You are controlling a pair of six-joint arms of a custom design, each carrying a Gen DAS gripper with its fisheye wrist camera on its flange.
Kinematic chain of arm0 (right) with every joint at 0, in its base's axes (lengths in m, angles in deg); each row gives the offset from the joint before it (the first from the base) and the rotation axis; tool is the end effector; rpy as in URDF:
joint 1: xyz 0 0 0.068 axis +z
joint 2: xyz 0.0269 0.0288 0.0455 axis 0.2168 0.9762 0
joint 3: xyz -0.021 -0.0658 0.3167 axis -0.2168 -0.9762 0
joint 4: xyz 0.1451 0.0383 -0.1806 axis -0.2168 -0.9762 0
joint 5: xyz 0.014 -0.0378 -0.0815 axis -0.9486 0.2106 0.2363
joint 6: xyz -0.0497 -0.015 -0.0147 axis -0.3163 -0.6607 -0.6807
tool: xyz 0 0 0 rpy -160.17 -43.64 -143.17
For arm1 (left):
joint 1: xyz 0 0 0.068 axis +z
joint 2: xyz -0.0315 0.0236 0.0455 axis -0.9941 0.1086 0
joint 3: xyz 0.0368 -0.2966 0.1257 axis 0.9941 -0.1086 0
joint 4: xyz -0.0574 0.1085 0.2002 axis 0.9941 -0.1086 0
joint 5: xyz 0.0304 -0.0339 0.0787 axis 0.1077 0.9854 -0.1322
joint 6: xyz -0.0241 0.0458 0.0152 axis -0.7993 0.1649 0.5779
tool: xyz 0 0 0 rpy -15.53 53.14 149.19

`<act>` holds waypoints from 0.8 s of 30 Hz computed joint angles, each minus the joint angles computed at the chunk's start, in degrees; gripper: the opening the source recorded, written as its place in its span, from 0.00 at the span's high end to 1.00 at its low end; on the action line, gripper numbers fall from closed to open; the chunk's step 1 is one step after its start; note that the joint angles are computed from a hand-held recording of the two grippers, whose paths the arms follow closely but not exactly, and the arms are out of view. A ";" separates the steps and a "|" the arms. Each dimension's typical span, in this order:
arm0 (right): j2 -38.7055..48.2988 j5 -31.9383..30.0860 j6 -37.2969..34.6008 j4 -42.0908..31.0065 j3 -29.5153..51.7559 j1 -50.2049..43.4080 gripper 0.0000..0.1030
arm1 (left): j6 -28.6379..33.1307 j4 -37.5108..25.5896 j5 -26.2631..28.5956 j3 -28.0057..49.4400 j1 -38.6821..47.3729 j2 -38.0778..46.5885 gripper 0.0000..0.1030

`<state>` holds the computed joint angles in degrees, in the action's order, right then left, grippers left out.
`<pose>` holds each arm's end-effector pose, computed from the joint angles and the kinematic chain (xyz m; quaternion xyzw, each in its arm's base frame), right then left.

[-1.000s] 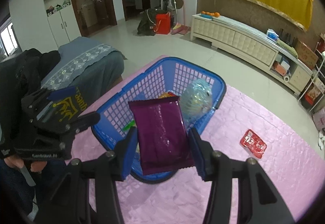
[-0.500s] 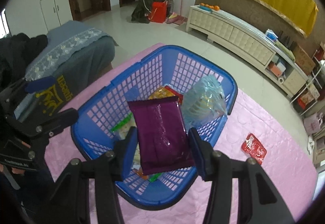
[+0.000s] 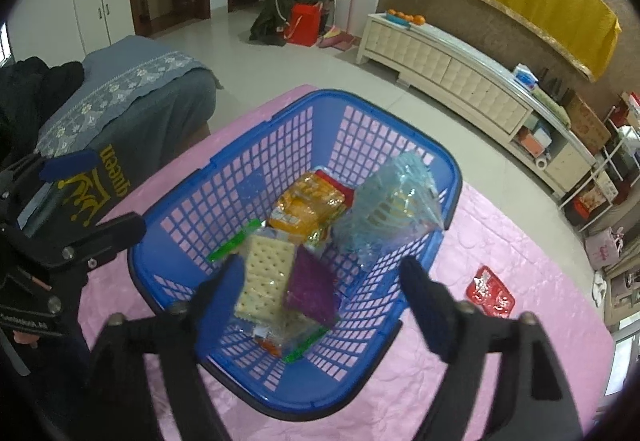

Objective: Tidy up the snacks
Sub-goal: 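Open the right tool to drop the purple pouch into the basket, then move both tools back toward the red pouch on the mat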

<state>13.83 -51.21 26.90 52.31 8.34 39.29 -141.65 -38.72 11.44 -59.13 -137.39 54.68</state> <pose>0.2349 0.1226 0.1383 -0.4284 0.8562 0.0527 0.2840 0.0970 -0.0908 0.1556 -0.2112 0.8943 0.0206 0.3939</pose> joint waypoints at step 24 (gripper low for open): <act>-12.71 -10.69 -8.51 -7.06 -2.94 -18.95 0.00 | -2.59 -14.61 -4.62 15.53 -8.94 5.39 0.00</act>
